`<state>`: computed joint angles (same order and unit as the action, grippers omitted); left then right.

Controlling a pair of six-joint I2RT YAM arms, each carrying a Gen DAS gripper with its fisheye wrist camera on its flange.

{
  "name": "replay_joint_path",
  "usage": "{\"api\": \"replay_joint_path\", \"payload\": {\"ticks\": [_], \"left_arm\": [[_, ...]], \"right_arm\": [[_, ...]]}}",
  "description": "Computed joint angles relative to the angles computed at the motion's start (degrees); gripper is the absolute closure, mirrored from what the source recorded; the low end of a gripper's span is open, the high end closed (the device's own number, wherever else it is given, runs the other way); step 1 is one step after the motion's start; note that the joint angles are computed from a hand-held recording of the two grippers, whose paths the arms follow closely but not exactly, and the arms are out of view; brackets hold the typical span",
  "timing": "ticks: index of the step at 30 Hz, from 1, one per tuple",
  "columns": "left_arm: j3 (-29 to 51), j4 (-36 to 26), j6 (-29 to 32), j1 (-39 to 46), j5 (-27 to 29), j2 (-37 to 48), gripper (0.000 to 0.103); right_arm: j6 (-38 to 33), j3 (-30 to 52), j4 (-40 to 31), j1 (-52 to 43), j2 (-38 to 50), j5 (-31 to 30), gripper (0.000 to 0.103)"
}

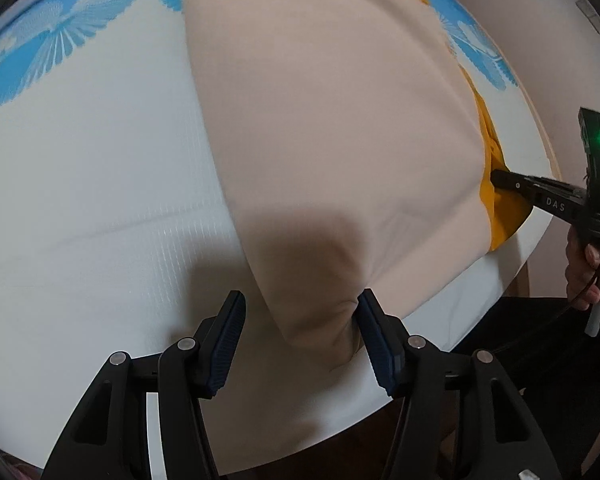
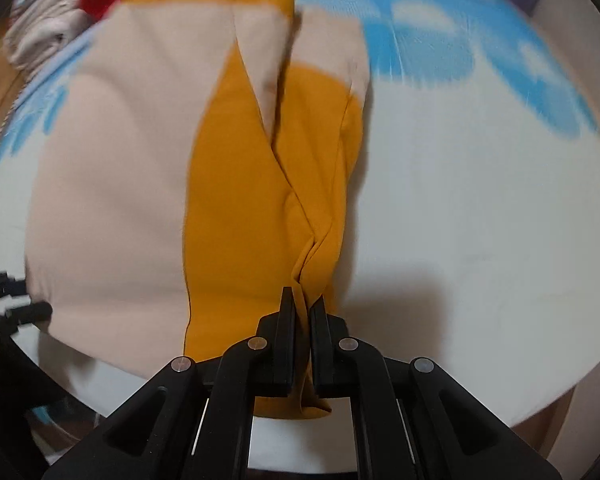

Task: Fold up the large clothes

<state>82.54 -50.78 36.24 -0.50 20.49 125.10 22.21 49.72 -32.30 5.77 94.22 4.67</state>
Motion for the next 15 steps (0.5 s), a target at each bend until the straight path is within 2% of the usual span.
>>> {"api": "replay_joint_path", "payload": {"ticks": [3,7,9,12,15], "left_arm": [[-0.9,0.1,-0.2,0.1,-0.9,-1.0,0.045],[1.1,-3.9,0.9,0.3,-1.6,0.3,0.043],[3.5,-6.0,2.3,1.0,-0.8,1.4,0.045],[8.6,-11.6,4.9,2.1,3.6,2.5,0.045],[13.5,-15.4,4.9,3.9,7.9,4.0,0.042]], "right_arm": [[0.7,0.4,-0.2,1.4,-0.8,2.0,0.094],[1.8,-0.5,-0.3,-0.2,-3.0,-0.1,0.068],[2.3,-1.9,1.4,-2.8,-3.8,-4.8,0.058],[1.8,-1.7,2.0,-4.4,-1.2,-10.7,0.056],[-0.4,-0.1,0.0,-3.9,1.9,-9.7,0.053]]}}
